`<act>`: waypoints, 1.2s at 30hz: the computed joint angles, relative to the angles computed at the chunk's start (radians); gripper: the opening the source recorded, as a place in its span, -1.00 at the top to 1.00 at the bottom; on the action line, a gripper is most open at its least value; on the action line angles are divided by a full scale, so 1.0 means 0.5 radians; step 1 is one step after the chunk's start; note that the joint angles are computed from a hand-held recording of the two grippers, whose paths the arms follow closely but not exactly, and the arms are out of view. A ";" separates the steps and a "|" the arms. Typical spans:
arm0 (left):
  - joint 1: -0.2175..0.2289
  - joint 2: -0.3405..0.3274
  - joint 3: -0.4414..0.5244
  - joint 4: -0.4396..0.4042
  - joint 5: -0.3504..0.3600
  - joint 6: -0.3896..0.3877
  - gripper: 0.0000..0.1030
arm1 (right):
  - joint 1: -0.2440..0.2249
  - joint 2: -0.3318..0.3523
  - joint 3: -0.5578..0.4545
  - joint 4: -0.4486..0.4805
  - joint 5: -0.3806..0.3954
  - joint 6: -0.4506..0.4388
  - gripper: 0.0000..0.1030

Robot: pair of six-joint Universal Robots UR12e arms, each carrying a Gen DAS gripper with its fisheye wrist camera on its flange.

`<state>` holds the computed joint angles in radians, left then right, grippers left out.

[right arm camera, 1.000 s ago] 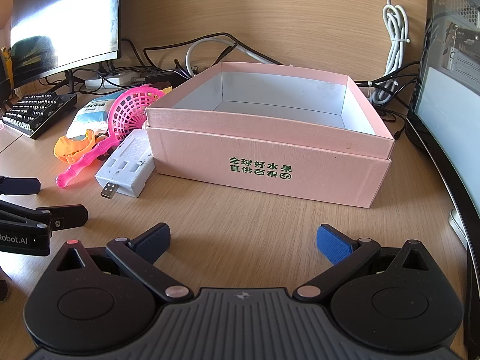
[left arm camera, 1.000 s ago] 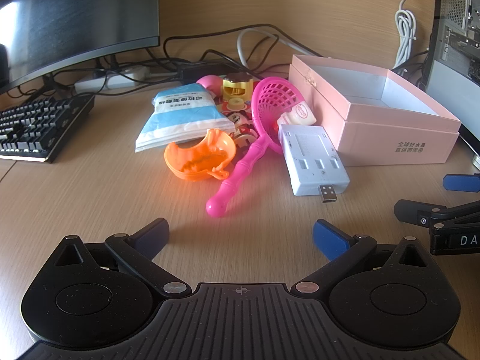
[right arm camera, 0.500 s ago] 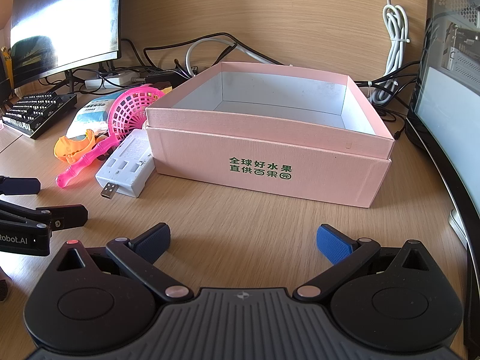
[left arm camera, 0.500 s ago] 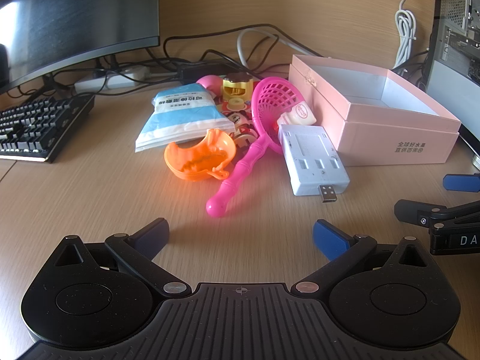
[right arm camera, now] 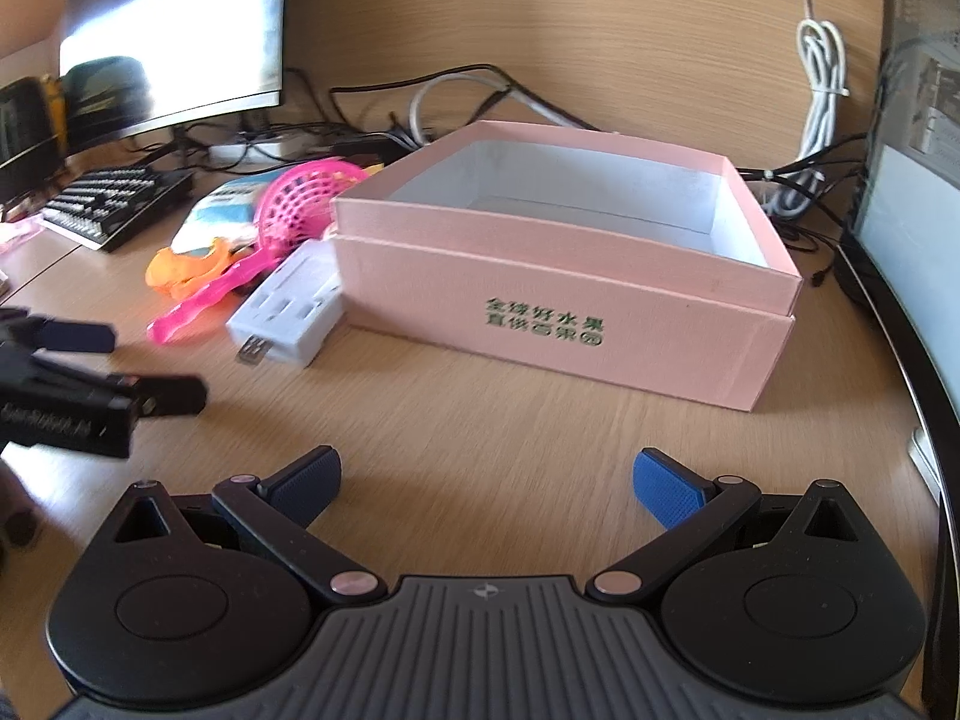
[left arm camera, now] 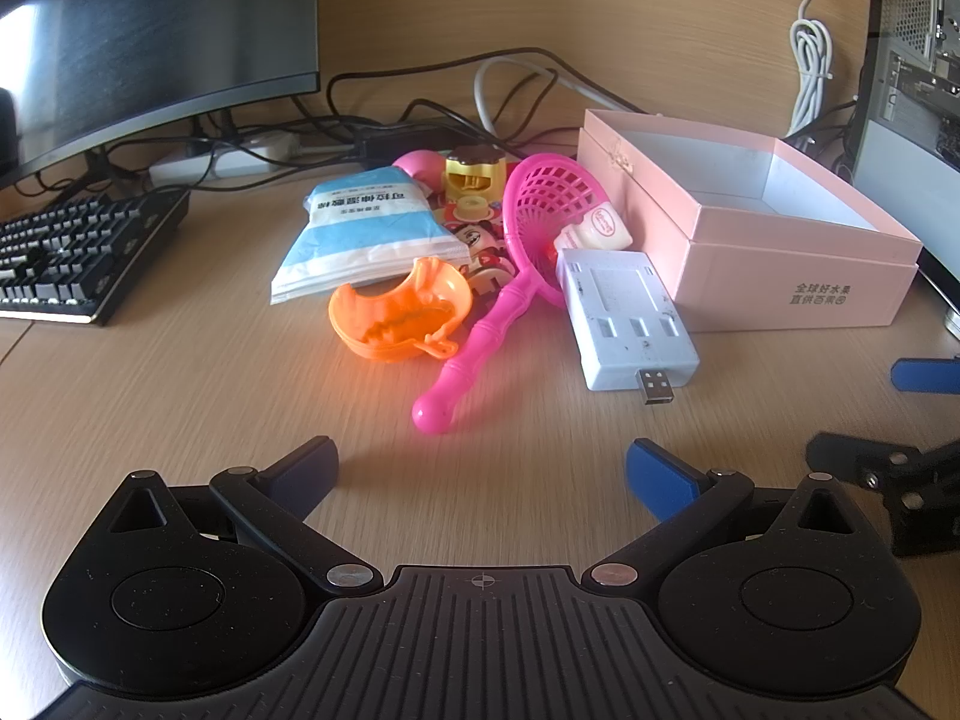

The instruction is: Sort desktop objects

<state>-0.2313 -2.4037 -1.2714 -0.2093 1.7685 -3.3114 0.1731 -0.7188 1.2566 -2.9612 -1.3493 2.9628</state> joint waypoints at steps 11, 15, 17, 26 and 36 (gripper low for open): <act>0.001 -0.004 0.007 -0.003 -0.001 0.002 -1.00 | 0.000 -0.052 0.026 0.145 -0.012 -0.018 -1.00; 0.001 -0.005 0.009 -0.004 -0.002 0.002 -1.00 | 0.001 -0.061 0.026 0.185 -0.011 -0.042 -1.00; 0.002 -0.005 0.010 -0.006 -0.003 0.004 -1.00 | 0.003 -0.062 0.018 0.209 -0.017 -0.047 -1.00; 0.012 0.016 0.020 -0.088 -0.057 0.076 -1.00 | 0.008 -0.051 -0.009 0.229 -0.012 0.000 -1.00; 0.029 -0.157 0.295 0.038 0.306 0.545 -1.00 | 0.077 0.007 -0.120 0.077 0.036 0.153 -0.79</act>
